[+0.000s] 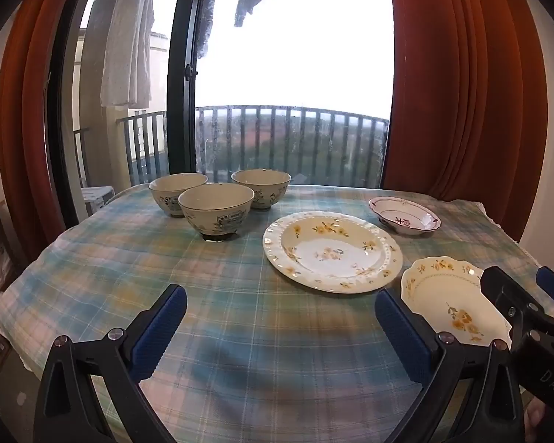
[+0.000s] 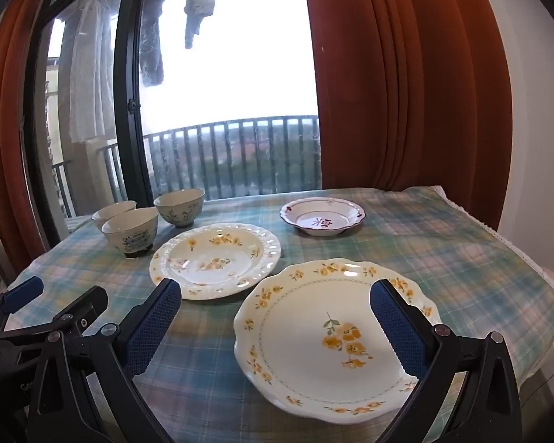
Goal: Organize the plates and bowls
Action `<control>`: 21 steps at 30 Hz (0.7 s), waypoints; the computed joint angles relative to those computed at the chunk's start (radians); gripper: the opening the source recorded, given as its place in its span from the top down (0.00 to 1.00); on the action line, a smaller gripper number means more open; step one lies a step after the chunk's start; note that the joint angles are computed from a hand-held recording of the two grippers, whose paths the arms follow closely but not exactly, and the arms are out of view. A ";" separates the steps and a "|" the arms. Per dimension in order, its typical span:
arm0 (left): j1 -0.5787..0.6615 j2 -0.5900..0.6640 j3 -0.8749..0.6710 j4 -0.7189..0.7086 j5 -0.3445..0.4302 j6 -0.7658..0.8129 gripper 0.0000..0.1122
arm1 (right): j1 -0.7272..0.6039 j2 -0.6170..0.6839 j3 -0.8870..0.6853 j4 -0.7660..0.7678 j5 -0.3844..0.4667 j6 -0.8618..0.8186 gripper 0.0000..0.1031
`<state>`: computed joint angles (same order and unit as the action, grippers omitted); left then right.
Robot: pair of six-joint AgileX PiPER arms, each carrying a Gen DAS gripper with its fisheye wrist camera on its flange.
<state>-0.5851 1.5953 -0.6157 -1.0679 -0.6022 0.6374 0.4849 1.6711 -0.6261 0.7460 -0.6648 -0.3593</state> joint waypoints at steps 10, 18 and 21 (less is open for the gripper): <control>-0.010 0.013 0.010 0.036 -0.047 -0.044 0.10 | 0.027 0.023 -0.007 0.037 -0.044 -0.054 0.00; -0.027 0.020 0.006 0.025 -0.063 -0.040 0.10 | 0.020 0.012 -0.002 0.036 -0.033 -0.054 0.00; -0.021 0.022 0.002 0.024 -0.055 -0.040 0.10 | 0.020 0.012 -0.002 0.026 -0.031 -0.047 0.00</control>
<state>-0.6061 1.6178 -0.6139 -1.0443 -0.6573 0.5970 0.5046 1.6832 -0.6283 0.7723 -0.6962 -0.4060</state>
